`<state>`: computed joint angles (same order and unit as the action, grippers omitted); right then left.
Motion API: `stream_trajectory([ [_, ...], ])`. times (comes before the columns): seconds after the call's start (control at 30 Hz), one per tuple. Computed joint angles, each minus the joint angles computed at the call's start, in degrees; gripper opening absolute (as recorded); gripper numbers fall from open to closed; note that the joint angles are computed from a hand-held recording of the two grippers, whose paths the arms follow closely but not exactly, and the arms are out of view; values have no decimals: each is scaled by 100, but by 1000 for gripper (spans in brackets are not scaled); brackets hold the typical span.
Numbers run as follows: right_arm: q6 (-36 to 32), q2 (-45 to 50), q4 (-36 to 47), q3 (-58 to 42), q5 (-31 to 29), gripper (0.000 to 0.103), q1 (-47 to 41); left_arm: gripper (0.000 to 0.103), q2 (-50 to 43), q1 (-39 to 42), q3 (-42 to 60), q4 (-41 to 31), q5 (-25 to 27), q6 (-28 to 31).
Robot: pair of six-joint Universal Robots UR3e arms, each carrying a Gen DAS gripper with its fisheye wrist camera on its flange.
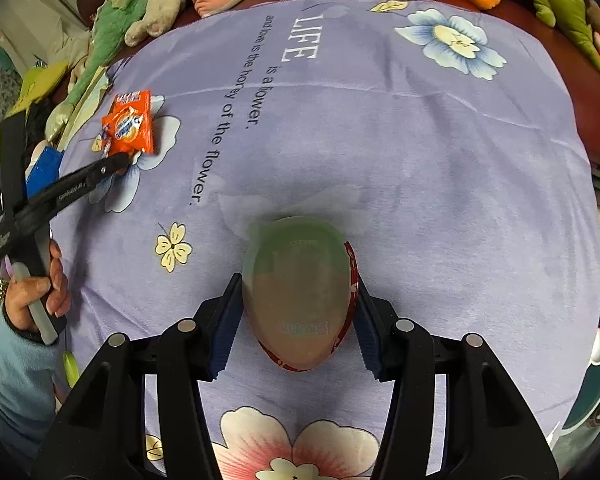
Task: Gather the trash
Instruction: 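Carry the Ovaltine packet and white cup over the teal wastebasket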
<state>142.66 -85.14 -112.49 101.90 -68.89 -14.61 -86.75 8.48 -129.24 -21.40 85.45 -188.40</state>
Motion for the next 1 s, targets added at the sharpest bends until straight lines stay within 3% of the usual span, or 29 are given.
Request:
stream_trajectory([
  [0.2,-212,-246,202,78,230,50,-482,20,47,-828,260,-177,197,-425],
  [0.53,-1043,-690,1008,-39,612,50,-2025,20,-1272,-2748,1990,-485,772,-1214],
  [0.83,-2137,-423,2067,-858,1059,50,-3837,21,-3003,-4159,4740,-1455,1141,-1647],
  [1.0,-2572,161,2572,-1630,1270,50,-4722,21,-4372,-4774,7124,-2558,1207,-1713],
])
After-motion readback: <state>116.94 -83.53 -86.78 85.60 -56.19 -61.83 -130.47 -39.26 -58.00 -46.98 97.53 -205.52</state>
